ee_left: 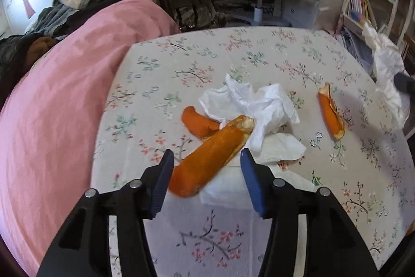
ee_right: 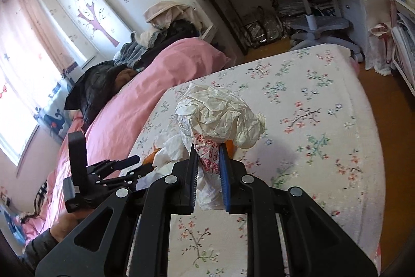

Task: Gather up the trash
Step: 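Lift the carrot and plastic bag and carry them to the yellow bin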

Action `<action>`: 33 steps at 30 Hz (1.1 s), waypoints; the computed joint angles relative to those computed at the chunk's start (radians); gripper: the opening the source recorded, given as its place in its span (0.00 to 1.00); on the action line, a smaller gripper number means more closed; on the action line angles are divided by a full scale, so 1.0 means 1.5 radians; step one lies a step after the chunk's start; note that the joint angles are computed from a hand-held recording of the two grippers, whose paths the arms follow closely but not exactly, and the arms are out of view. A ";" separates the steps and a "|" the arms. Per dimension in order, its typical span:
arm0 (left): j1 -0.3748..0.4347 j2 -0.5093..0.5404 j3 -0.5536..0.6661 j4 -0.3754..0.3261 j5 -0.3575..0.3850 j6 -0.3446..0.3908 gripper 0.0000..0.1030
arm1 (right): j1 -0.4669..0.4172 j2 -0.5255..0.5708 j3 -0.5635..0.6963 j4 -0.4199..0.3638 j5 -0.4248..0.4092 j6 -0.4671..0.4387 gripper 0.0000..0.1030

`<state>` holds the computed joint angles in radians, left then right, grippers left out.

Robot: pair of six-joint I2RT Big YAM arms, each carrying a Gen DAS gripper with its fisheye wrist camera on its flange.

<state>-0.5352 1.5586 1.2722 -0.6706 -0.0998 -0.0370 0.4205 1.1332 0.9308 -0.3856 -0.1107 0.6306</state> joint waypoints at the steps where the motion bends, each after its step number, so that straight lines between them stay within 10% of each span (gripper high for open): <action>1: 0.002 0.004 0.002 -0.004 0.006 0.003 0.30 | -0.002 0.003 0.003 -0.005 -0.001 -0.004 0.14; 7: 0.021 -0.023 -0.008 -0.001 0.056 0.001 0.15 | 0.005 0.027 0.024 -0.009 -0.007 -0.018 0.14; 24: 0.045 -0.174 -0.118 0.039 0.117 -0.122 0.14 | 0.074 -0.006 0.028 -0.026 0.028 -0.031 0.15; 33: 0.023 -0.266 -0.192 0.030 0.097 -0.142 0.14 | 0.243 -0.050 0.003 -0.088 0.094 -0.042 0.14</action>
<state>-0.5004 1.1596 0.9836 -0.6261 0.0457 -0.2498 0.7854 1.0586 0.9356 -0.5176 0.0306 0.5683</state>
